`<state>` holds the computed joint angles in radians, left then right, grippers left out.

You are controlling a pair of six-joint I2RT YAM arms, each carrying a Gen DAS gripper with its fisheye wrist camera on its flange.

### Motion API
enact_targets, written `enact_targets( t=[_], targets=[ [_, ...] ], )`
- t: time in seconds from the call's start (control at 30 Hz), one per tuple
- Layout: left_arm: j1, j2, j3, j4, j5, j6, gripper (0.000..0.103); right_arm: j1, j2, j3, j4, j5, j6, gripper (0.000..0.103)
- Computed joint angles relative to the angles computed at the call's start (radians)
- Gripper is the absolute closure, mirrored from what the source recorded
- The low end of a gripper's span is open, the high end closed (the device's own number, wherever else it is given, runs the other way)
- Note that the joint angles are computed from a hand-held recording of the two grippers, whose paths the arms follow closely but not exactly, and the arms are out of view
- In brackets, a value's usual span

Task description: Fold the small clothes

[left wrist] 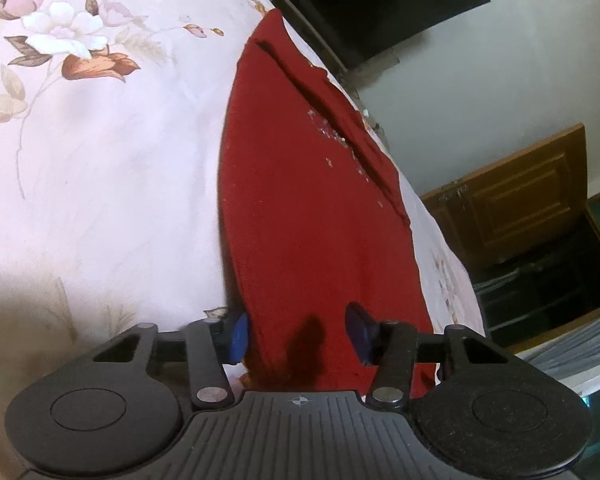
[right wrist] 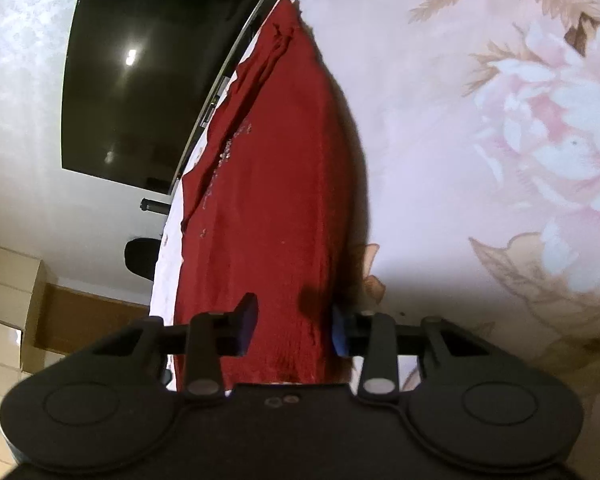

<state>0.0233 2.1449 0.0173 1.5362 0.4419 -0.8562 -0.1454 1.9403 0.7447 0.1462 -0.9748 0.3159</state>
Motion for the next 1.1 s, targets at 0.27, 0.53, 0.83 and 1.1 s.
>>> enact_targets(
  t=[0.27, 0.53, 0.83, 1.1],
  targets=[
    [-0.119, -0.18, 0.016, -0.21, -0.156, 0.046, 0.061, 0.052, -0.007, -0.023, 0.0, 0.038, -0.069, 0.082],
    [-0.217, -0.306, 0.037, -0.413, -0.336, 0.109, 0.098, 0.071, 0.001, -0.058, 0.081, 0.07, -0.036, 0.099],
    [-0.3, -0.479, 0.045, -0.611, -0.46, 0.187, 0.099, 0.095, -0.043, -0.09, 0.103, 0.123, -0.056, 0.097],
    [-0.327, -0.68, 0.015, -0.751, -0.506, 0.213, 0.099, 0.078, -0.132, -0.138, 0.113, 0.134, -0.096, 0.097]
  ],
)
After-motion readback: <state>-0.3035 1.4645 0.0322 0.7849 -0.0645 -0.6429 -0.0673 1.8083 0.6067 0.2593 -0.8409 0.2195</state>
